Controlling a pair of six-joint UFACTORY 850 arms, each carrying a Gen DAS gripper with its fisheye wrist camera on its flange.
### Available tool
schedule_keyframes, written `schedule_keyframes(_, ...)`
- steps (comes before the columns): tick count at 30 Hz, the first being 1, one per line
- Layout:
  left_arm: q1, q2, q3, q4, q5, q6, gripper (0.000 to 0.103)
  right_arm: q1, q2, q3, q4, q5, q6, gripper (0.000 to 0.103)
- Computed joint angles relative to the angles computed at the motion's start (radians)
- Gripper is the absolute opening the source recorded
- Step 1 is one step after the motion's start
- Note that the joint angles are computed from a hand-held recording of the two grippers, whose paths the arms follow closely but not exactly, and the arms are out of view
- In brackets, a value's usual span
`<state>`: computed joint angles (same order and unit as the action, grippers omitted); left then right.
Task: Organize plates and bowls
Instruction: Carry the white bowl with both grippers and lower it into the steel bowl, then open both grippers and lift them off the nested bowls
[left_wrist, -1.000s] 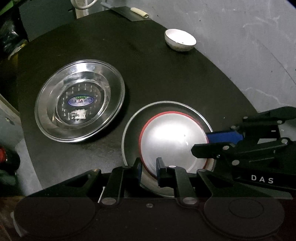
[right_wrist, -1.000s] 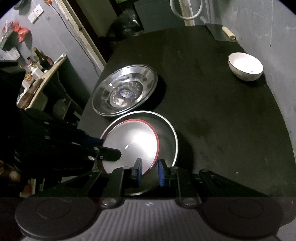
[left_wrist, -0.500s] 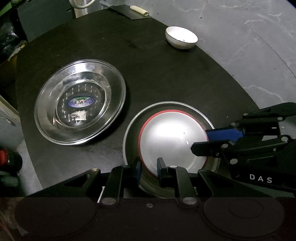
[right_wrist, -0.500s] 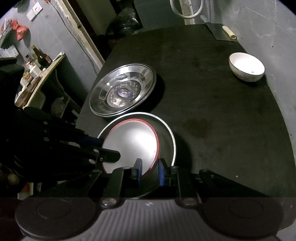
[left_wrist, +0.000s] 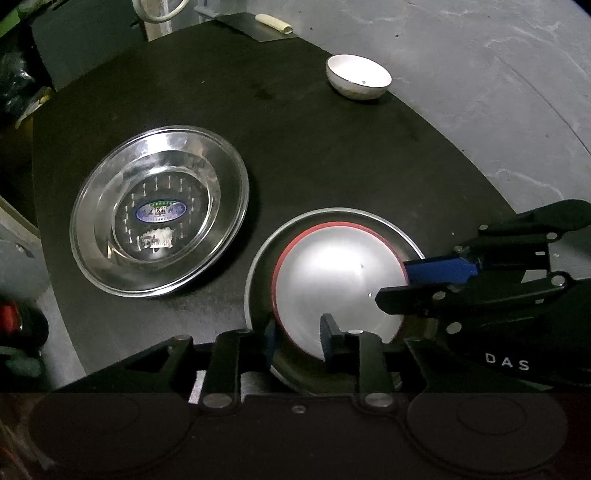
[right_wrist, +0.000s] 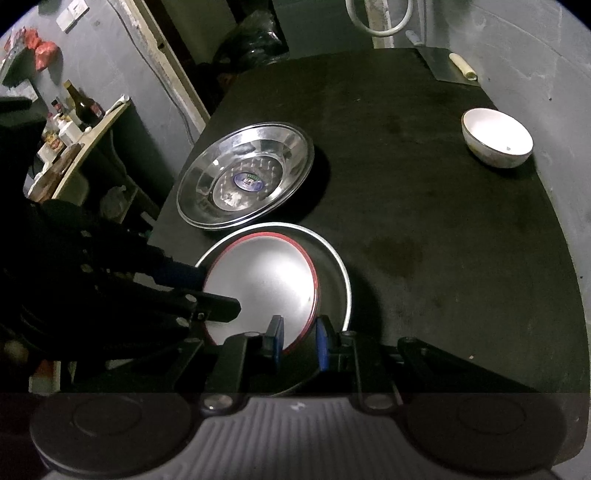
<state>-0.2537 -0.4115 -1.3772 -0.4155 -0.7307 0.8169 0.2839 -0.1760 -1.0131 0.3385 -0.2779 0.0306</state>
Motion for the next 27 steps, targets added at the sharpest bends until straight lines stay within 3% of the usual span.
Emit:
schedule_keyframes(17,-0.02,0.013,0.003,0.067,0.004,-0.009,0.038,-0.001,-0.001,-0.007,-0.015,-0.016,-0.01,0.021)
schedule_keyframes(27,-0.037,0.04,0.031,0.119,0.048,-0.005,0.041,-0.002,0.01,0.007,0.01,-0.003,-0.035,0.021)
